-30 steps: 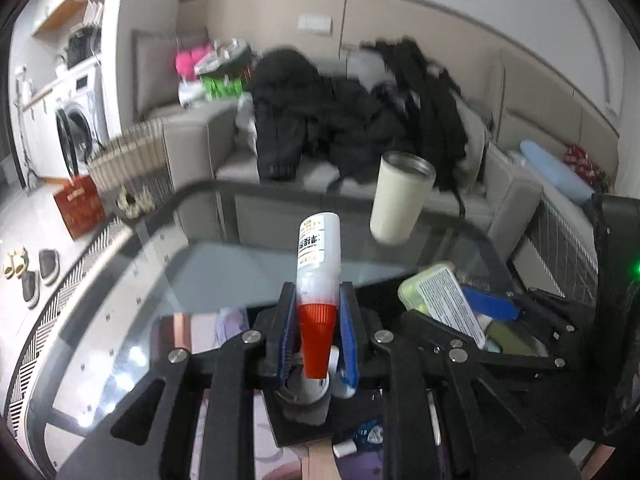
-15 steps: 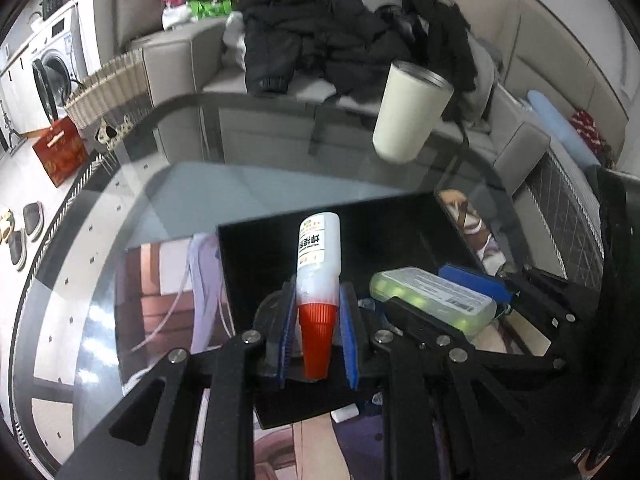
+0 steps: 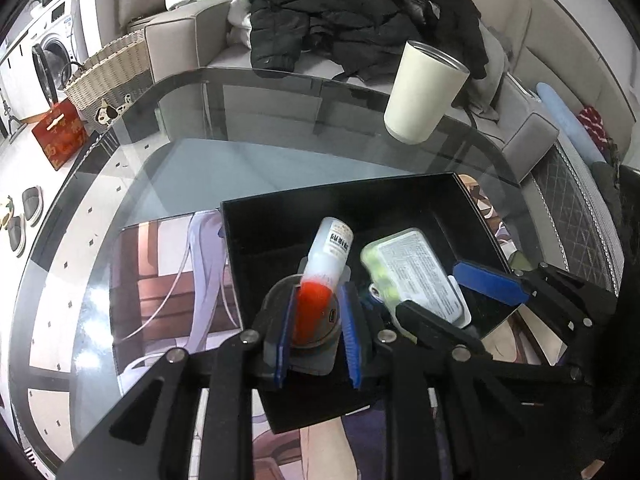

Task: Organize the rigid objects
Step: 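Lower the glue bottle into the box and open the left tool while the right tool releases the pack, then move the left tool toward the blue bottle while the right tool grasps the white charger block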

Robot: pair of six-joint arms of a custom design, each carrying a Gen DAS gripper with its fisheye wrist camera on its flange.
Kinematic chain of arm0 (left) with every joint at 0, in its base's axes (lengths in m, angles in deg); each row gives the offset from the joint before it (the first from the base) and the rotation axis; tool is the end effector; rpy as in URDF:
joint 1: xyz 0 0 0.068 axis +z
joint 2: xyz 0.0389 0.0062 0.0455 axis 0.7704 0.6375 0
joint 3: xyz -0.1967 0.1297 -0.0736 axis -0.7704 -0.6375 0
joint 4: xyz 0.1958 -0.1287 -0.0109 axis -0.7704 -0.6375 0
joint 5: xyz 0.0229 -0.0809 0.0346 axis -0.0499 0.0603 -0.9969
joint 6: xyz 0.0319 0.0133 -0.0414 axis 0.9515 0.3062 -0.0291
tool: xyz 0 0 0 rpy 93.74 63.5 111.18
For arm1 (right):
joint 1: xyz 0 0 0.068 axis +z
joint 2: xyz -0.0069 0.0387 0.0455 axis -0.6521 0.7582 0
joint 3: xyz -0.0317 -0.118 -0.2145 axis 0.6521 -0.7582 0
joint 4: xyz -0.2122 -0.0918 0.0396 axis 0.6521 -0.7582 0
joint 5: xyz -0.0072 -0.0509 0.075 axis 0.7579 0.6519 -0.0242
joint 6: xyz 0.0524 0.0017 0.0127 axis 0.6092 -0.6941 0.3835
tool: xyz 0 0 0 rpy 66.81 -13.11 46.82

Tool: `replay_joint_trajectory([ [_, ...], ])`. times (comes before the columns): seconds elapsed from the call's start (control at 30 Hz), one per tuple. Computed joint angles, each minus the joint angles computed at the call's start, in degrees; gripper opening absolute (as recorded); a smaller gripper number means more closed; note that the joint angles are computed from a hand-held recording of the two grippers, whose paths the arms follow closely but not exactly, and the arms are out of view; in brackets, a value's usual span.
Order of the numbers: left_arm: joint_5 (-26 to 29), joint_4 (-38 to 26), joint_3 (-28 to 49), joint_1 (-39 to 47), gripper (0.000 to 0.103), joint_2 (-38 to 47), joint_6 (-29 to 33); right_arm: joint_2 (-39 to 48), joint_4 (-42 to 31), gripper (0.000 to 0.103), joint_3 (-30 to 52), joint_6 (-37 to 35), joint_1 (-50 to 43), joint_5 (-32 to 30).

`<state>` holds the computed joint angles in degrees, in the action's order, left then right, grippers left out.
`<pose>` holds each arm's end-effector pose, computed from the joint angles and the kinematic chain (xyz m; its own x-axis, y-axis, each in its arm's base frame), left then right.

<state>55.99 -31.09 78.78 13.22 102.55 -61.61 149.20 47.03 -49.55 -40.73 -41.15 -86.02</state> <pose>0.2063 -0.1471 0.1556 -0.8502 -0.1327 -0.5094 -0.0438 0.9822 -0.1828 0.2420 0.0094 0.1448 -0.7504 -0.3948 -0.5301 -0.5009 0.8630 0.0662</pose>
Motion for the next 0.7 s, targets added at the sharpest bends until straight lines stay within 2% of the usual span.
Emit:
replay_joint_trajectory([
  [0.1, -1.2, 0.1, -0.4, -1.0, 0.031, -1.1, -0.1, -0.5, -1.6, 0.055, 0.4, -0.4, -1.2, -1.3],
  [0.2, -3.1, -0.4, -0.8, -2.3, 0.047, -3.2, -0.6, -1.6, -3.0, 0.055, 0.4, -0.9, -3.0, -3.0],
  [0.53, -7.4, -2.8, -4.0, -6.7, 0.048, -11.0, -2.9, -8.2, -11.1, 0.055, -0.2, -7.0, -11.1, -9.8],
  [0.7, -12.8, -7.0, -5.2, -13.8, 0.048, -15.5, -6.5, -11.3, -16.4, 0.055, -0.6, -12.9, -16.3, -12.7],
])
